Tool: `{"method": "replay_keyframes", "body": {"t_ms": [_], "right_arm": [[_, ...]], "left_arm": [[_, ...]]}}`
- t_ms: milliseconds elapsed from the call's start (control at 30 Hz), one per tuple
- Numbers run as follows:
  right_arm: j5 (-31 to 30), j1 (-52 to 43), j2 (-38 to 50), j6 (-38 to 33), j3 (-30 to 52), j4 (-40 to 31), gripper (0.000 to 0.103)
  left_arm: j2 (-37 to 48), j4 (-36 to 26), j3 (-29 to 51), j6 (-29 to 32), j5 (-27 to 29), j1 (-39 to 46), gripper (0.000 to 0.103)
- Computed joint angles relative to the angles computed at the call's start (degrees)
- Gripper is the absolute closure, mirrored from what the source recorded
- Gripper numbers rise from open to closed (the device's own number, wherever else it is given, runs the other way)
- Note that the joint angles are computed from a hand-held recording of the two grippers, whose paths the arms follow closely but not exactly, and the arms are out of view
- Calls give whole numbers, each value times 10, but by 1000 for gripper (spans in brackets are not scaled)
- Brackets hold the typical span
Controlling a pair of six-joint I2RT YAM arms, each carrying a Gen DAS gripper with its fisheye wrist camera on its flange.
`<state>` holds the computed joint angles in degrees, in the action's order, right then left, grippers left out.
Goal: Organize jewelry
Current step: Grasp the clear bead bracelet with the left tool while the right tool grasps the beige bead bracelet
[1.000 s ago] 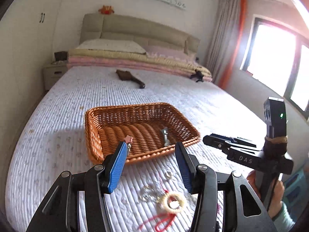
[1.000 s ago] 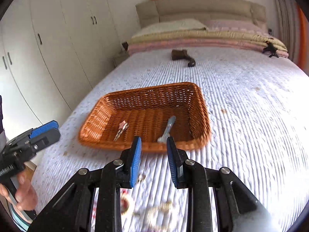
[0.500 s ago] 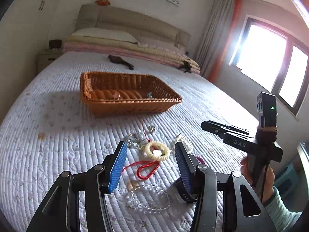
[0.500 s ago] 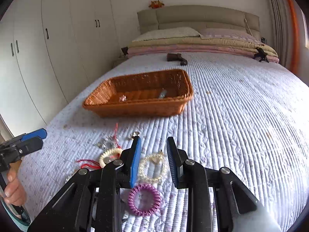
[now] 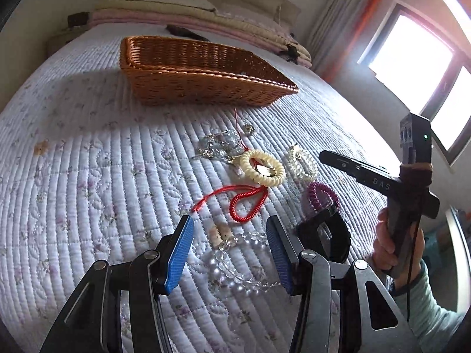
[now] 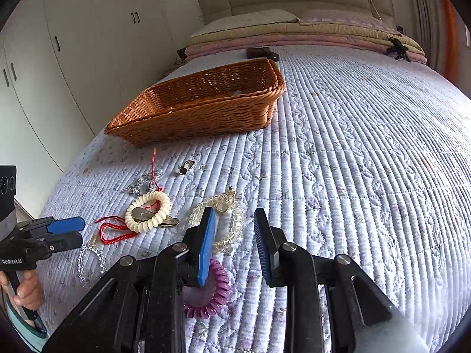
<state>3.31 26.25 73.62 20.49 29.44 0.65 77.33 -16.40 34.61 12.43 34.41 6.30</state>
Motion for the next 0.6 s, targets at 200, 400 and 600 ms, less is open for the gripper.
{"method": "replay_keyframes", "body": {"t_ms": [200,400,600], "right_arm": [[-21,-14,28,3,16,-2,73],[12,8,63,5,40,-12,73],[31,18,90,7,60,-16,73]], "left_arm": [[-30,-43,-9,33,-47,-15,51],[-72,-58,-37,66,-80,-20,52],[-104,-34,-60,55,-151,-65,52]]}}
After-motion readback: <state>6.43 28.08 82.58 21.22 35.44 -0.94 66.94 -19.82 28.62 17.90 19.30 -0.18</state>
